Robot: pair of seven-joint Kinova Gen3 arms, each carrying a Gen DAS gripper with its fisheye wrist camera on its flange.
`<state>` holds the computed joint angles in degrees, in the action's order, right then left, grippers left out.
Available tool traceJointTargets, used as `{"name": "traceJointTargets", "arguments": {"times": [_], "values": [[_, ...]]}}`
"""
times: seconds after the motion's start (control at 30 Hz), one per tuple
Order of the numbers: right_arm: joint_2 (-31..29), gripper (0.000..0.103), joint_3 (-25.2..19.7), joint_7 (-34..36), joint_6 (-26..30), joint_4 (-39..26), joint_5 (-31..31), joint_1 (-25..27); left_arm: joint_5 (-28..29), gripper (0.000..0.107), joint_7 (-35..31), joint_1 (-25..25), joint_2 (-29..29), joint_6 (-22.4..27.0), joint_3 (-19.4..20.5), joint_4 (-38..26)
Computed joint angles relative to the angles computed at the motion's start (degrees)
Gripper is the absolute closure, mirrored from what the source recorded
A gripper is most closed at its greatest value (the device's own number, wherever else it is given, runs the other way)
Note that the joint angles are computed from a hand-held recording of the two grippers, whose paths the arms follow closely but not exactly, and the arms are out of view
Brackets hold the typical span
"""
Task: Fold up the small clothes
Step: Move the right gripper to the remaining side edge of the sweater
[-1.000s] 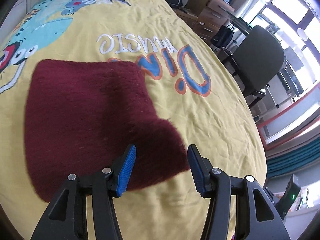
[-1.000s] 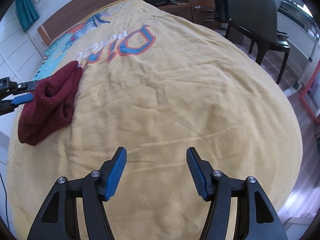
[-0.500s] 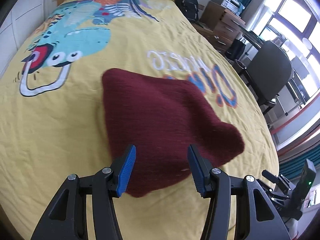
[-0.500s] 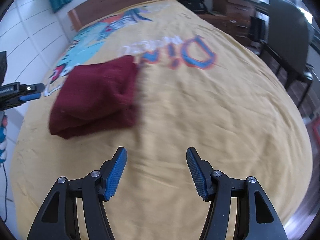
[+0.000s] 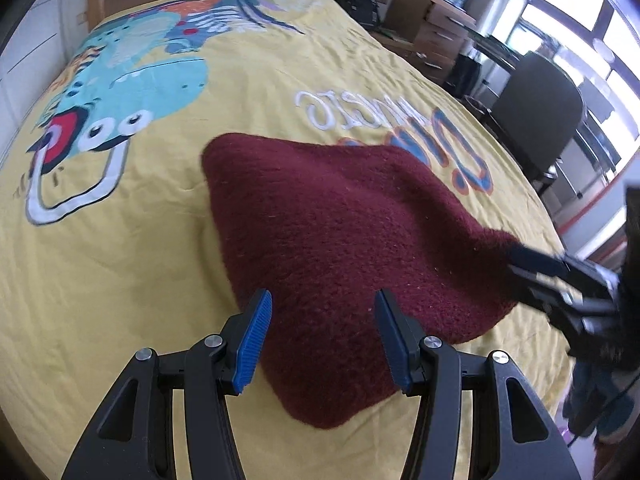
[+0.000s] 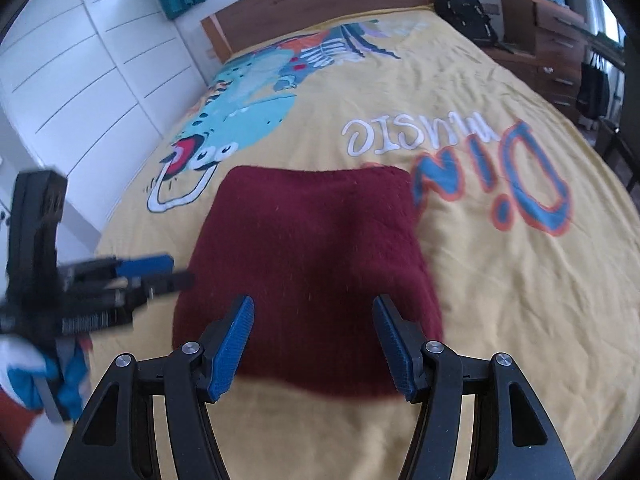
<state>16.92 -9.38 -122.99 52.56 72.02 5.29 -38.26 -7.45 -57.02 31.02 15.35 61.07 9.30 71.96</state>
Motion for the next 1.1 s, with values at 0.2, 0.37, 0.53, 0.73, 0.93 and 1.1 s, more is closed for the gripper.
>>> {"name": "traceJointTargets", "arguments": {"times": [0.2, 0.37, 0.53, 0.73, 0.93, 1.1], "values": [[3.53, 0.039, -0.32, 3.74, -4.34, 1.76, -5.6, 4.4, 3.55, 0.06, -5.12, -1.55, 2.43, -3.96, 0.75, 1.48], [2.68, 0.039, -0.68, 6.61, -9.01, 7.91, -9.13, 7.36, 5.35, 0.059, -6.88, -1.41, 3.19, -6.8, 0.78, 3.96], [2.15, 0.039, -0.64, 7.74, -10.91, 10.43, -10.42, 8.16, 3.8, 0.055, -6.02, 0.34, 4.11, -6.53, 0.17, 3.44], [1.97, 0.039, 0.21, 6.35, -7.2, 6.78, -9.98, 7.63, 2.01, 0.052, -4.83, 1.36, 2.59, -5.89, -0.37, 2.76], [3.81, 0.038, 1.49, 3.26, -1.73, 1.59, -5.21, 4.77, 1.7, 0.042, 0.72, -0.98, -2.13, -10.59, -1.26, 7.43], [5.7, 0.031, 2.44, 1.49, 3.05, -2.48, -1.65, 2.86, 2.39, 0.041, 2.31, -3.94, -1.79, -9.14, -1.23, 8.07]]}}
